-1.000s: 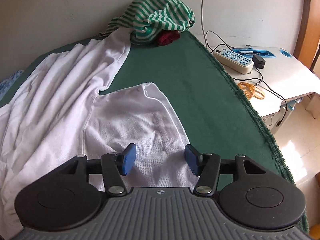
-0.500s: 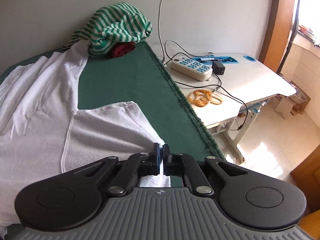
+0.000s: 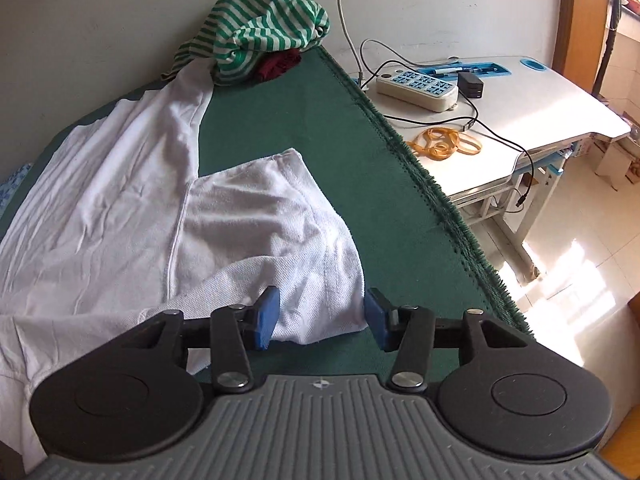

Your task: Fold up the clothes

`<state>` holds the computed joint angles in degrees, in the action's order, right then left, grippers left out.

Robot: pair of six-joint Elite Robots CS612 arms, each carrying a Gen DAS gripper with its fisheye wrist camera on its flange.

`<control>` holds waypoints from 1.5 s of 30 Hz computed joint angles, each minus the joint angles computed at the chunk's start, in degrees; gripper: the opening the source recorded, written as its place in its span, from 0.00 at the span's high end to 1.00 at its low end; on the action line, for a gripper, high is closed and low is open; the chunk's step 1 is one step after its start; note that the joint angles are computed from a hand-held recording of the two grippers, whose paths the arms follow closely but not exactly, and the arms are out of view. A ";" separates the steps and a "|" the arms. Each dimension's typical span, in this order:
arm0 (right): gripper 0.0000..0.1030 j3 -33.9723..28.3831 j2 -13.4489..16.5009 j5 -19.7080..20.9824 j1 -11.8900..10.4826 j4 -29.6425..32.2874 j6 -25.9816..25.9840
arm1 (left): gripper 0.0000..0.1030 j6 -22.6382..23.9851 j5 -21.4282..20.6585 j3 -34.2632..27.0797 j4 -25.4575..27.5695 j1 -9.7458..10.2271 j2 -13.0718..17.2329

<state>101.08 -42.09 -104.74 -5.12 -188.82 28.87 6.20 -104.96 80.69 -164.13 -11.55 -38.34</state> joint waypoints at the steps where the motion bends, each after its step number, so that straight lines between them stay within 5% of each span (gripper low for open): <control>1: 0.64 -0.34 0.30 -1.66 0.38 0.00 -1.51 | 0.34 0.92 -1.76 0.27 1.23 -0.47 0.03; 2: 0.90 -0.63 0.56 -3.06 0.70 -0.10 -2.91 | 0.33 2.23 -2.44 0.54 2.48 -1.15 0.02; 5: 0.94 0.44 -0.47 -0.73 0.15 -1.21 -3.77 | 0.33 7.03 -0.74 1.94 4.63 -3.05 -0.61; 10: 1.00 2.67 -2.75 -9.67 0.07 6.10 -3.41 | 0.22 7.04 -0.77 3.19 3.00 -3.46 -0.79; 12: 0.93 3.70 -3.29 -8.65 -0.77 7.44 0.67 | 0.21 6.68 -1.10 3.15 3.02 -3.51 -0.78; 15: 0.84 3.76 -2.64 -4.10 -1.39 -0.60 2.38 | 0.20 6.03 -0.79 3.11 2.22 -4.00 -0.60; 17: 0.53 1.67 -1.31 -2.11 -1.27 -3.67 0.62 | 0.17 6.09 0.16 3.34 1.31 -4.64 -0.53; 19: 0.45 -1.78 0.70 -1.77 -0.89 -3.66 -1.50 | 0.23 7.64 3.24 4.07 0.18 -5.73 -0.75; 22: 0.47 -6.73 3.51 -1.06 -0.56 -1.58 -4.88 | 0.44 9.43 3.56 5.43 -0.75 -6.16 -1.52; 25: 0.72 -9.28 5.12 -3.47 -0.40 0.35 -8.18 | 0.53 9.77 3.56 6.70 -1.37 -6.12 -2.21; 28: 0.40 -10.16 5.55 -9.74 -0.15 2.79 -6.51 | 0.46 9.63 4.58 7.57 -0.95 -5.71 -2.89; 30: 0.41 -9.30 4.23 -10.59 -0.22 5.86 -1.72 | 0.45 9.13 5.69 7.44 -0.38 -4.96 -3.24; 32: 0.52 -5.95 2.15 -2.02 -0.85 0.76 -1.04 | 0.36 6.21 6.09 7.12 -1.94 -3.74 -3.41; 34: 0.46 -2.58 0.60 9.98 -1.52 -5.40 -2.14 | 0.19 0.41 7.56 6.33 -3.95 -2.62 -3.25; 38: 0.45 0.03 -1.55 33.09 -2.63 -1.45 -7.69 | 0.14 -9.32 6.93 3.35 -3.18 -0.97 -1.61; 41: 0.45 -0.10 -1.75 41.67 -1.77 4.09 -12.91 | 0.14 -16.27 5.24 0.72 -1.58 0.13 -0.04; 45: 0.45 -1.13 -0.60 42.51 0.04 4.49 -10.90 | 0.12 -23.91 4.80 -2.29 -3.16 0.60 2.60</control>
<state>99.95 -42.69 -62.24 -5.07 -184.33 17.97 -17.72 -100.16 78.40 -167.29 -10.95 -35.74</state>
